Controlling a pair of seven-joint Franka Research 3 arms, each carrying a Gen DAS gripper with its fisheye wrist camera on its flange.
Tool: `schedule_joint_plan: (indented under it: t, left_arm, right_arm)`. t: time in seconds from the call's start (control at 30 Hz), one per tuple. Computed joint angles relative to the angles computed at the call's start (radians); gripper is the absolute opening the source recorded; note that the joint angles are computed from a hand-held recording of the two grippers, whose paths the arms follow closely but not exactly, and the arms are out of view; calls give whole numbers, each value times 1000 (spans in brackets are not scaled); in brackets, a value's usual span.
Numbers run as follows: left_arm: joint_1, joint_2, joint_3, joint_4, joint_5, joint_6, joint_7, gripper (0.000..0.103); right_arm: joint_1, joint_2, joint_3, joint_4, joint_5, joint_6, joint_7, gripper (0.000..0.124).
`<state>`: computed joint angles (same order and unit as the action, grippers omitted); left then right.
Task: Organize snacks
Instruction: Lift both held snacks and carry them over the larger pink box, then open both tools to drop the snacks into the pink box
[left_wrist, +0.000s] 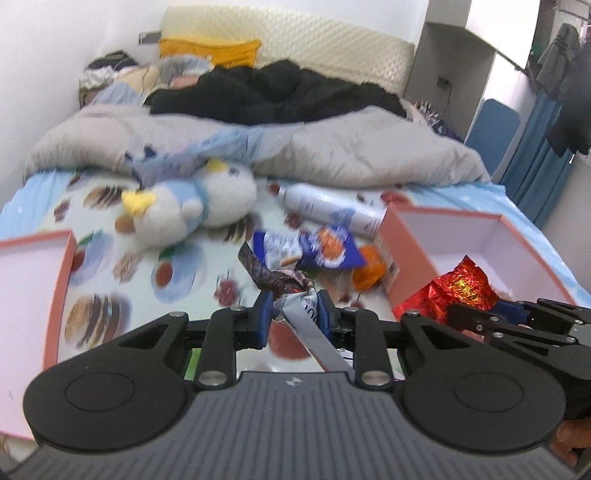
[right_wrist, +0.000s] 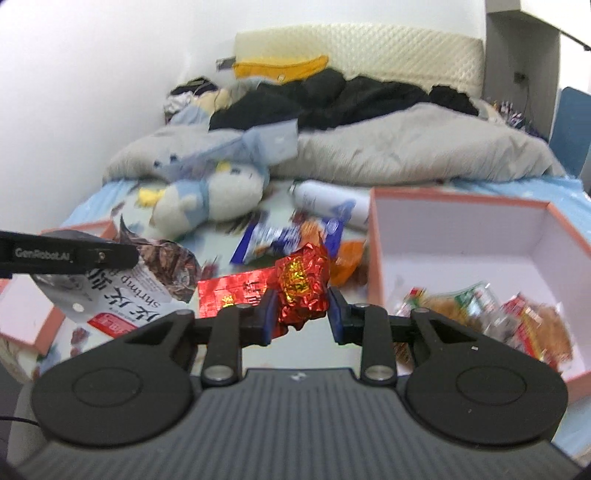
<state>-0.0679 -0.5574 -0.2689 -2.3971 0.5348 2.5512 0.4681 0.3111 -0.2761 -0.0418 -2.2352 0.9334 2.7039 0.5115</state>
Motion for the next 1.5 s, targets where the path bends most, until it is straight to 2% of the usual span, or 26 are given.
schedule_joint_plan:
  t: [0.37,0.6,0.8,1.03,1.2,1.3,1.5]
  left_arm:
    - [44,117,-28,207,103,59,-2,29]
    - [43,236,-45,365,174,97,-25,29]
    - [-13,385,-28,520,180,114,-10,29]
    - [-115,585,18,689,41,118,97,29]
    - [-180,753,33,864,-76,46,233,29]
    - [-215,848,42,977,-125,-27,303,29]
    - [-257,991,49,1169,-233,-183,421,30]
  right_arm:
    - [-23,44,-36,147,109,44,-88,32]
    - [-56,85,-43,241,175,87,-133,32]
    - [-109,146,-39,311,146,108,-92,32]
    - [-203,241,-31,364,-25,71,118,32]
    - [-257,314,-24,389,-210,44,263,32]
    - [-281,357,-21,410,-293,10,331,32]
    - [-316,423,-12,441,-390,-49,392,32]
